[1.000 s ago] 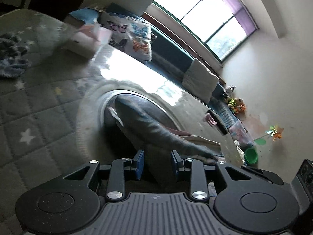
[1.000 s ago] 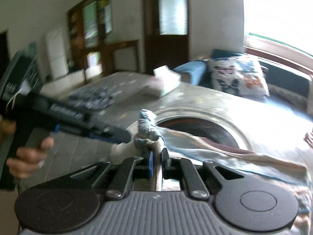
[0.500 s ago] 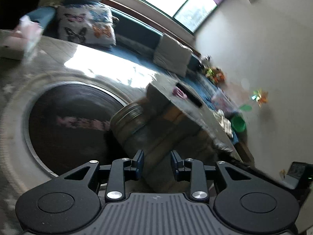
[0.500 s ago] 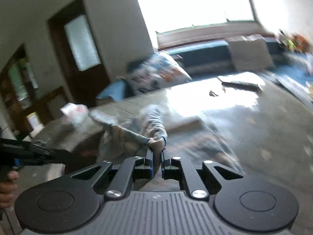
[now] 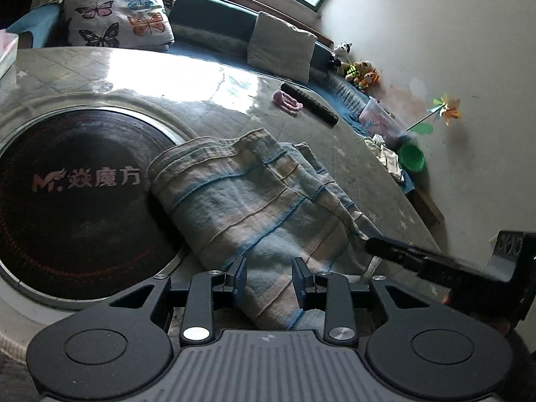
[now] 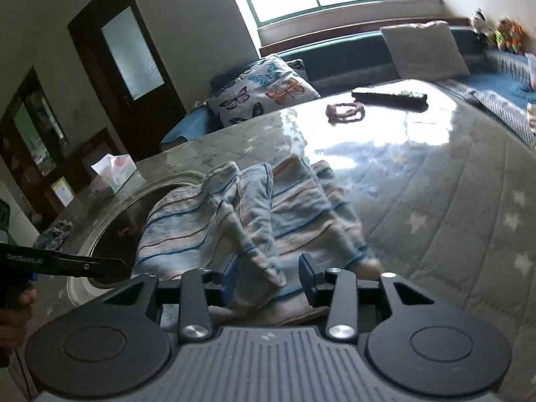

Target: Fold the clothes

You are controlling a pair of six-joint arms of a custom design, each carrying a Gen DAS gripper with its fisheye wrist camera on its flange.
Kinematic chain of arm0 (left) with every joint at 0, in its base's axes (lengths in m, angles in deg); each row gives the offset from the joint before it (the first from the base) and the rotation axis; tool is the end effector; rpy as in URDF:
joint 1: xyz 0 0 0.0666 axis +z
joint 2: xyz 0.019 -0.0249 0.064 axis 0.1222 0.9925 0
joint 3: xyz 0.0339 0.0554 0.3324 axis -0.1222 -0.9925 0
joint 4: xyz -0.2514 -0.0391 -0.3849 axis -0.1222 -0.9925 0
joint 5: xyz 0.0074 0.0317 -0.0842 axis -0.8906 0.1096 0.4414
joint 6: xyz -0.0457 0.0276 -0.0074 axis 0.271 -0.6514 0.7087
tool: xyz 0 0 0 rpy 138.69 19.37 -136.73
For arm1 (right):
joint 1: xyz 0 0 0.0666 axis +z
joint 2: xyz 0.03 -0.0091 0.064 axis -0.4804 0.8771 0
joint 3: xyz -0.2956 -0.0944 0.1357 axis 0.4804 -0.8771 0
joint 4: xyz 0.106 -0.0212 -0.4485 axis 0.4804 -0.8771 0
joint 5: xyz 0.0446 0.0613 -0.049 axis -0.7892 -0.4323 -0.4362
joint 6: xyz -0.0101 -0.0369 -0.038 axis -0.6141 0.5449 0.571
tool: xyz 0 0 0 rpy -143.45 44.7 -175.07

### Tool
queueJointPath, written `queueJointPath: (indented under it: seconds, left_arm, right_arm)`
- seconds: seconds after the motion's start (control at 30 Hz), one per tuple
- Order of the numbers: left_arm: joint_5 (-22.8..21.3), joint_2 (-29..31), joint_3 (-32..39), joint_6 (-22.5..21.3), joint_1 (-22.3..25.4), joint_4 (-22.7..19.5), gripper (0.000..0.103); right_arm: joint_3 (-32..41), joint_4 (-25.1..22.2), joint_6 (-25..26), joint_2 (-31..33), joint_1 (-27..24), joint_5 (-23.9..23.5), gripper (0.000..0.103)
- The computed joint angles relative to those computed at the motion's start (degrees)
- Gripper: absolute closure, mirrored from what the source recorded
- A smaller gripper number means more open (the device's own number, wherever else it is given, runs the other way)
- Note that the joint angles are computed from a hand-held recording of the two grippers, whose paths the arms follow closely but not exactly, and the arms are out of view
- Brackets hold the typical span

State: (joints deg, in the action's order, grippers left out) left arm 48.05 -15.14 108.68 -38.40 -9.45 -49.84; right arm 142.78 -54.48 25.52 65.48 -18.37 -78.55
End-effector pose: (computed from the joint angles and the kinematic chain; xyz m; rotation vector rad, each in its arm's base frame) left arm 0.4753 -0.1476 0.3960 -0.1523 2.3651 -0.5957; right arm 0.5419 0.1155 0.3765 -0.4314 2.2355 0.6641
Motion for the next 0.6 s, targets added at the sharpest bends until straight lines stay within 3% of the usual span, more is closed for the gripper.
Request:
queueJointPath:
  seconds: [0.17,0.23,0.4,0.53,0.6]
  left_arm:
    - [-1.4,3.2,3.0,-2.0,-1.6,-1.0,0.071]
    - [-1.7,4.2,3.8,-2.8,-2.2,-1.3,0.071]
    - [-1.8,4.7,4.3,-3.9,-2.6,-1.4,0.071]
    - [-1.9,4.4,3.9,-3.9,-2.4,-1.1,0.071]
    - [-2.0,4.2,3.6,-3.7,-2.1,-1.1,0.071]
  right_arm:
    - [5.6,-3.0,4.7,4.3,0.8,-1.7,0.061]
    - [9.0,-4.7,6.1,7.2,1.6,-2.6,0.052]
    - [15.7,-7.6,9.7,13.1,3.7,-1.3,0.045]
    - [19.6,-9.4,12.3,16.4,5.0,1.5,0.046]
    - [20.9,-9.9,12.1,17.8,5.1,1.8,0.052]
